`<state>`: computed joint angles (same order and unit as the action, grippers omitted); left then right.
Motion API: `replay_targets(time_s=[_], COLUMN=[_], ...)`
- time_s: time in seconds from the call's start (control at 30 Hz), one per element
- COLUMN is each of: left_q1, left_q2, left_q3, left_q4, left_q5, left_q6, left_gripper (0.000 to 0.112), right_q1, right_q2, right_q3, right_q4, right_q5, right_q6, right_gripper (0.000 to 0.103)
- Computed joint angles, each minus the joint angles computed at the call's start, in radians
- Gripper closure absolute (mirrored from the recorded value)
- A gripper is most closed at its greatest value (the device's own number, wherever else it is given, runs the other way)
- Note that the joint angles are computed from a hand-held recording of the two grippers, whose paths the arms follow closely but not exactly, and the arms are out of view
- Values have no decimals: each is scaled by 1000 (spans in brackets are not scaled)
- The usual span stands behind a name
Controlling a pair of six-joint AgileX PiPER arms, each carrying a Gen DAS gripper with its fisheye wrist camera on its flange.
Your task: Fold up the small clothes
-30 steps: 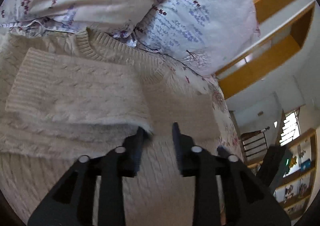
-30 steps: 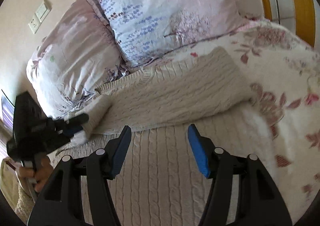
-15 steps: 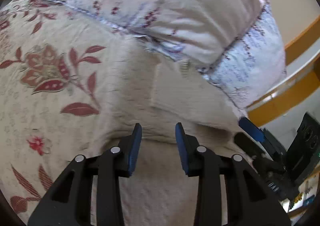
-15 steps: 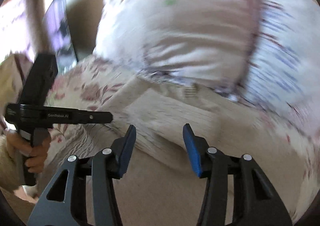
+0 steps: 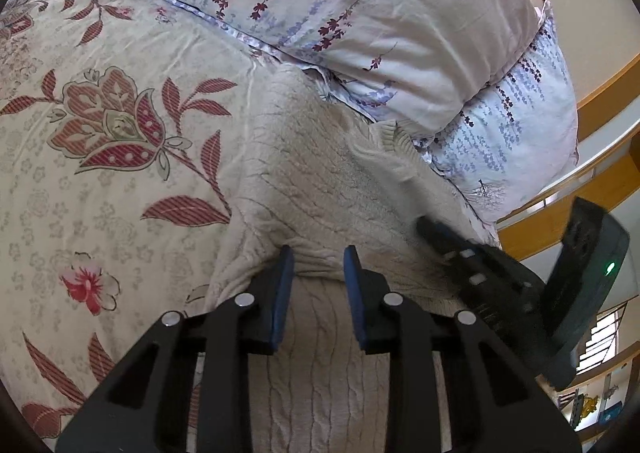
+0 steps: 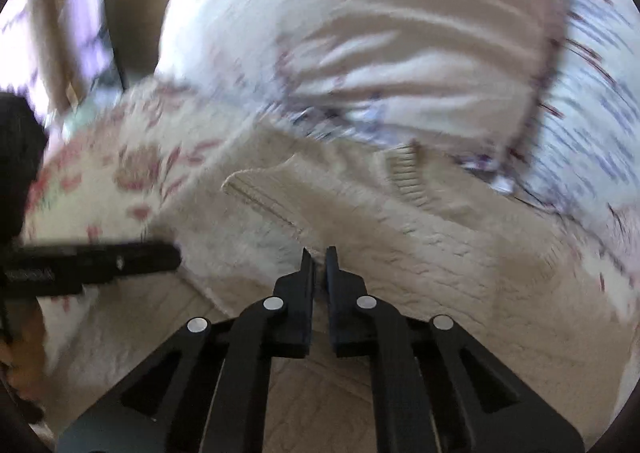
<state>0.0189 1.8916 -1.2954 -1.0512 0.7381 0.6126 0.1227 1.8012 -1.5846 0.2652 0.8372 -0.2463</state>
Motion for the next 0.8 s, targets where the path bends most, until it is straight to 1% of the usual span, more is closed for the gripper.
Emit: replay_targets(time_s=[0.07,0.13,0.17,0.23,0.27,0.3,0.33,0.37,0.4,0.43,0.47,0.53,0.63,0.7,0.73,0.8], left_q1=[-1,1,2,3,5,9,13,17,16,12,9,3,3,6,7,8], left_q2=[0,0,1,1,3,6,9,12,14,13,11,8,8,11,11,12], left_q3=[1,1,1,2,1,-2,-3,-6,-12,-16,-17,-19,-19,-22,-23,-24], left_q4=[-1,0,-1,-4,-7,-15,-24,-33,-30,-23,-18,-12,-13,-18,-19,-20], left_q5=[-3,-1,1,3,7,17,28,40,46,46,43,39,42,49,52,55], left_q6=[0,0,2,4,7,13,20,29,28,22,19,15,12,8,8,4], left_gripper=[86,85,85,85,84,83,79,76,74,73,71,70,69,69,69,69], right_q1=[-86,-176,-250,-352,-399,-450,-491,-530,-579,-615,-647,-683,-699,-705,-717,-725], right_q2=[-67,-125,-174,-215,-225,-219,-202,-188,-177,-178,-183,-175,-129,-95,-81,-64], right_q3=[60,113,165,217,238,246,240,237,235,237,241,225,176,154,156,170], right_q4=[80,160,206,235,229,205,199,212,231,246,278,301,262,249,265,307], right_q5=[-42,-66,-83,-73,-55,-11,37,76,109,117,118,126,143,171,175,181], right_q6=[24,41,66,115,145,181,189,186,190,198,186,183,236,267,255,221], right_gripper=[97,97,97,97,96,96,91,80,74,63,56,56,56,56,57,62])
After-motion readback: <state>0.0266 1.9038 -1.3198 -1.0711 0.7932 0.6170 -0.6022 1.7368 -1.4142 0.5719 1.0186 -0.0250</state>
